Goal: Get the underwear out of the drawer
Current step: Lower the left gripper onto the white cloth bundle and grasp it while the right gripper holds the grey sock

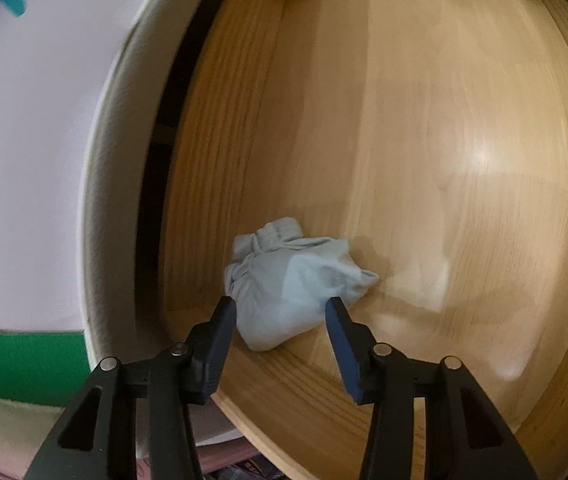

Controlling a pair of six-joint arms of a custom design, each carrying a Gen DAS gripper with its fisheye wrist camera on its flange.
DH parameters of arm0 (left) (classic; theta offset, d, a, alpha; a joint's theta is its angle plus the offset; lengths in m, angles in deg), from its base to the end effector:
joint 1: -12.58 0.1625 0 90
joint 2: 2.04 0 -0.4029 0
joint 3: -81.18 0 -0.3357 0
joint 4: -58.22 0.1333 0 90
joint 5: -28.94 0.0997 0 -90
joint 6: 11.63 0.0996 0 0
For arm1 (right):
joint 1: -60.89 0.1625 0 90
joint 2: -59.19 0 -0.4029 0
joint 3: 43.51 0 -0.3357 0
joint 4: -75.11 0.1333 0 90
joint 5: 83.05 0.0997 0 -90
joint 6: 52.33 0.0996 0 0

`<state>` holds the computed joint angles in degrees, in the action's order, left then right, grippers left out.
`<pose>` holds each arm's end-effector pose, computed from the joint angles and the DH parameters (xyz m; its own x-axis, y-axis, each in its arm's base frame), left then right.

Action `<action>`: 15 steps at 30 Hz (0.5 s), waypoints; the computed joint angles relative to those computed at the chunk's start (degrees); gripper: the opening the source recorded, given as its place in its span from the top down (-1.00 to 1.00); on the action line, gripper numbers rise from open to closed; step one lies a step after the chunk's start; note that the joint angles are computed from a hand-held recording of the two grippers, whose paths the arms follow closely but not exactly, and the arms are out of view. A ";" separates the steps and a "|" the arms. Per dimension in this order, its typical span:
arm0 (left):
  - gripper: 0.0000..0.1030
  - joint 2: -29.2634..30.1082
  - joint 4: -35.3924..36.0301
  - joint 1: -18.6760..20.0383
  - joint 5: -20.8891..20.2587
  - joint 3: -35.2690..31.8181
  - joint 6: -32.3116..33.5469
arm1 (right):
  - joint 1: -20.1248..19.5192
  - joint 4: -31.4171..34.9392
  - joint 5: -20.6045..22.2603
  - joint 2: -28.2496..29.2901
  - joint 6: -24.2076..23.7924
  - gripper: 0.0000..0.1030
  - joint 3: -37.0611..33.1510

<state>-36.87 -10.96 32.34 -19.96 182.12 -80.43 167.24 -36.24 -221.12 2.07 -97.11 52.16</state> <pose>-0.3065 -0.3213 -0.0179 0.0843 0.3198 -0.9437 0.3567 0.8747 0.3283 0.2136 -0.5176 0.1986 -0.2218 -0.9290 0.2962 -0.5989 0.3695 0.7105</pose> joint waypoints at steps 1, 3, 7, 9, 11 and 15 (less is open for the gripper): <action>0.07 0.45 0.22 0.05 0.19 -0.18 -0.09 | 0.02 0.01 -0.01 0.02 0.00 0.37 -0.01; 0.04 0.79 0.93 0.05 1.07 -0.04 -0.29 | 0.12 0.11 -0.34 0.02 0.01 0.37 0.02; 0.04 1.87 0.83 0.17 1.29 -0.54 -0.14 | 0.12 0.02 -0.36 0.09 0.04 0.37 0.01; 0.04 1.89 0.08 0.46 1.43 -0.40 0.63 | 0.11 0.02 -0.38 0.13 0.06 0.37 -0.01; 0.04 1.55 0.53 1.73 2.59 -0.78 0.64 | 0.17 0.27 -0.37 0.04 0.14 0.37 -0.11; 0.04 1.09 -1.58 2.85 2.76 0.25 0.75 | 0.21 0.28 -0.55 0.10 0.10 0.37 -0.14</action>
<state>-35.78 -12.55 35.19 -17.20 182.37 -79.68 167.45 -35.96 -221.67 2.17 -97.01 52.03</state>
